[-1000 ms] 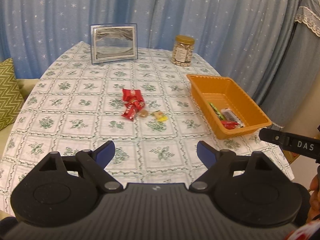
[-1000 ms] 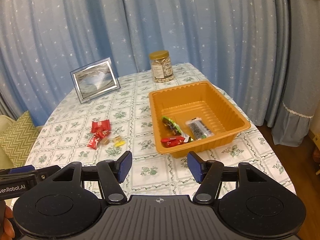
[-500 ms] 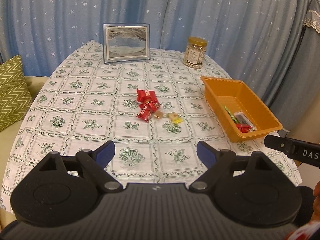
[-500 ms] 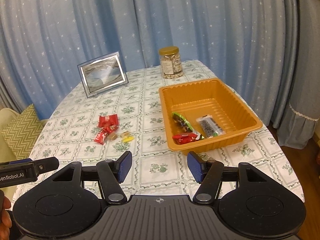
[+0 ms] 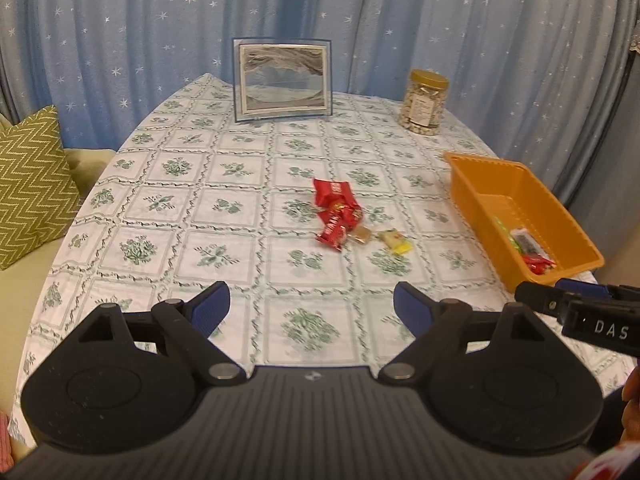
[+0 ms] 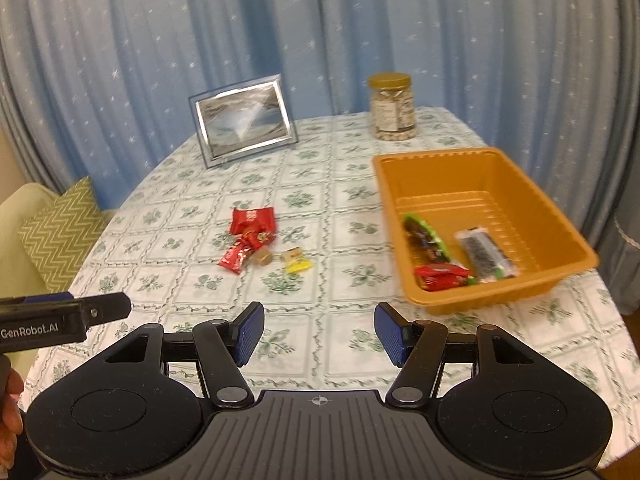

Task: Organize snacks
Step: 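Withdraw both tools from the tray toward the remaining candies, then grasp the small yellow wrapped candy with the right tool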

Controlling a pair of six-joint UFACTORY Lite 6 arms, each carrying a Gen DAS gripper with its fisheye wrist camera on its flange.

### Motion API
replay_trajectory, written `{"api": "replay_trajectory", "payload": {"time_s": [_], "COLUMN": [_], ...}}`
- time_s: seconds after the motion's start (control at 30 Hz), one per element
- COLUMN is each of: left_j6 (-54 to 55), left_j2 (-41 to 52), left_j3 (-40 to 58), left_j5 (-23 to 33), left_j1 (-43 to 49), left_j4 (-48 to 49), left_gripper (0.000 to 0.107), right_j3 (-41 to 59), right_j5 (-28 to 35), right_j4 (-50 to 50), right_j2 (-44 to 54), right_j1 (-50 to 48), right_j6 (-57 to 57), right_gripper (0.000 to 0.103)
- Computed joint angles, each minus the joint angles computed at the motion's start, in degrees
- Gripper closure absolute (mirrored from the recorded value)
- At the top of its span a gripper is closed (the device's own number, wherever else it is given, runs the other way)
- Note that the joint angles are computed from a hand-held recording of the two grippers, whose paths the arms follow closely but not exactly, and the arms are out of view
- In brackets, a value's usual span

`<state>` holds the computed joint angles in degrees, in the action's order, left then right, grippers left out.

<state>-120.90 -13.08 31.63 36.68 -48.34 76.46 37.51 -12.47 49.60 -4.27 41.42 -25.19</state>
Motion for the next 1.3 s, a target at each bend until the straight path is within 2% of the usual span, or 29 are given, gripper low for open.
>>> {"api": "replay_trajectory", "payload": {"time_s": [0.2,0.47,0.57,0.83,0.97,1.13,1.17,1.3], "left_j6": [-4.5,-13.0,-17.5,-28.2,-33.1,-37.8,-38.3,-39.9], "left_j2": [6.1,17.5,21.5,30.1,32.6,35.6,36.3,39.1], "left_j3": [1.8,8.3,10.7,15.8,17.1,18.9,19.5,21.8], "left_j5": [-7.2,-13.2,-14.7,-16.7,-16.9,-17.2,-17.3,-17.3], "left_j1": [9.5,18.7,21.3,25.8,26.9,27.8,27.9,28.1], "left_j4": [10.2,25.9,32.9,47.5,53.3,59.5,60.3,63.4], "left_gripper": [0.019,0.021,0.024,0.03,0.033,0.035,0.035,0.04], "right_j3": [8.8,23.8,31.2,48.1,54.5,60.0,60.6,59.3], "right_j5": [-0.8,-2.7,-1.7,2.1,3.2,5.5,5.9,5.7], "right_j4": [-22.7,-36.8,-37.8,-41.6,-39.0,-42.8,-45.0,-48.6], "right_j2": [13.0,31.0,38.3,53.1,58.2,62.0,62.4,61.6], "right_j1": [-1.8,-4.3,-4.9,-6.5,-6.7,-7.2,-7.4,-7.5], "right_j6": [19.5,27.4,25.4,24.2,19.4,21.8,23.9,28.1], "right_gripper": [0.042,0.046,0.054,0.061,0.068,0.072,0.078,0.081]}}
